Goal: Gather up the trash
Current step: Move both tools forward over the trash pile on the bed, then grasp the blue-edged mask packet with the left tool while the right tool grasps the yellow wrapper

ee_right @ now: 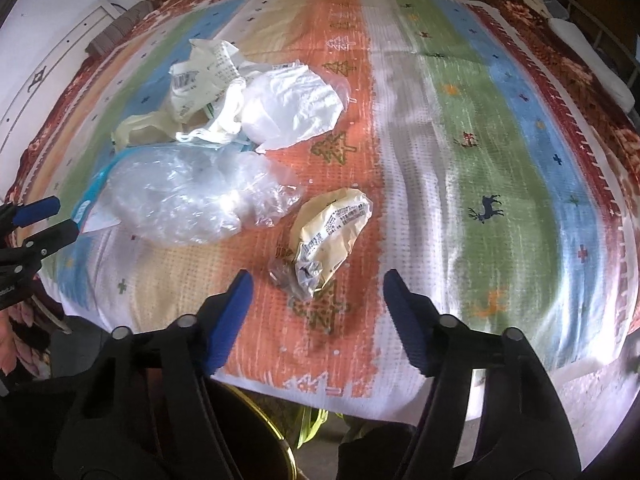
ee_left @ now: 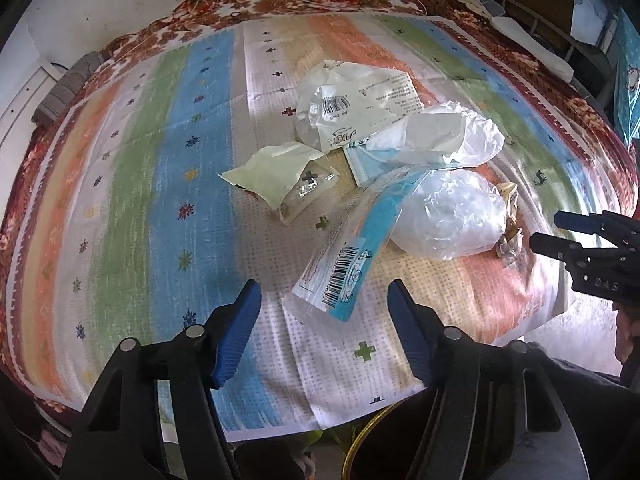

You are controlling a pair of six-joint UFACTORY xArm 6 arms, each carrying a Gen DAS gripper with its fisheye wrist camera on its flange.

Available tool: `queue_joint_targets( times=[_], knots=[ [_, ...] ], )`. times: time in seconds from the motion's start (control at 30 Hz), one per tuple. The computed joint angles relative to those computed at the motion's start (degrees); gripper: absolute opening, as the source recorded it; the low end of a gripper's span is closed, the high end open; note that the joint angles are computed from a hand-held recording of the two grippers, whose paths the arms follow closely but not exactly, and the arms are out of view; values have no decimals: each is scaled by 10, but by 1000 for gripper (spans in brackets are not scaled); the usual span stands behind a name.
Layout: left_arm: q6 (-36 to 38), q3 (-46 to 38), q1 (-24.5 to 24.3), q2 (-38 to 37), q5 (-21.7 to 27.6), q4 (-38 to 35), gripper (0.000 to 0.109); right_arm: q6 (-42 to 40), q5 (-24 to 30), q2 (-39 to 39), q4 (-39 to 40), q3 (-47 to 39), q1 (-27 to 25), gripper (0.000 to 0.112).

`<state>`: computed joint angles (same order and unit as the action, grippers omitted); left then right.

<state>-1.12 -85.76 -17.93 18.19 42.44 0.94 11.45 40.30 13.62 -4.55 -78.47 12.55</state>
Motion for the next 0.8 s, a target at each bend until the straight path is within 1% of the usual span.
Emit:
queue_joint_targets(
  times=[0.07, 0.1, 0.13, 0.17, 0.23, 0.27, 0.37, 0.4, 0.43, 0.47, 0.5, 0.53, 0.63, 0.7, 0.8],
  knots=[
    [3, -3, -1, 4, -1, 0, 59, 0, 3, 10, -1, -11, -1, 57],
    [6, -4, -1, 5, 0, -3, 52, 0, 5, 16, -2, -16, 0, 53],
    [7, -6, -1, 6, 0, -6, 48, 3, 5, 23, -7, -23, 0, 51],
    [6, -7, -1, 8, -2, -7, 48, 2, 8, 29, -3, -30, -1, 51],
    [7, -6, -2, 11, -10, -11, 46, -6, 11, 38, 10, -38, -3, 44],
    [8, -7, -3, 14, -10, -9, 45, -10, 13, 43, 21, -43, -5, 43],
    [9, -5, -6, 17, -18, 3, 34, -11, 14, 57, 30, -52, -8, 37],
    [10, -5, -6, 18, -20, 5, 27, -10, 14, 62, 27, -57, -8, 33],
    [8, -3, -8, 17, -25, 11, 17, -8, 14, 65, 22, -60, -8, 26],
    [3, -3, -8, 17, -26, 20, 12, -7, 15, 68, 19, -64, -9, 21],
    [-7, -3, -9, 17, -26, 34, 3, -7, 18, 71, 17, -67, -9, 14],
    [-10, -3, -10, 16, -25, 38, 1, -8, 16, 71, 18, -67, -9, 12],
    [10, -5, -8, 11, -17, 8, 0, -17, 17, 65, 14, -62, -8, 8],
    [20, -15, -5, 6, 8, -27, 0, -23, 16, 58, 14, -57, -8, 7],
    [6, -26, 2, 0, 44, -53, 0, -25, 12, 39, 19, -44, -14, 6]
  ],
)
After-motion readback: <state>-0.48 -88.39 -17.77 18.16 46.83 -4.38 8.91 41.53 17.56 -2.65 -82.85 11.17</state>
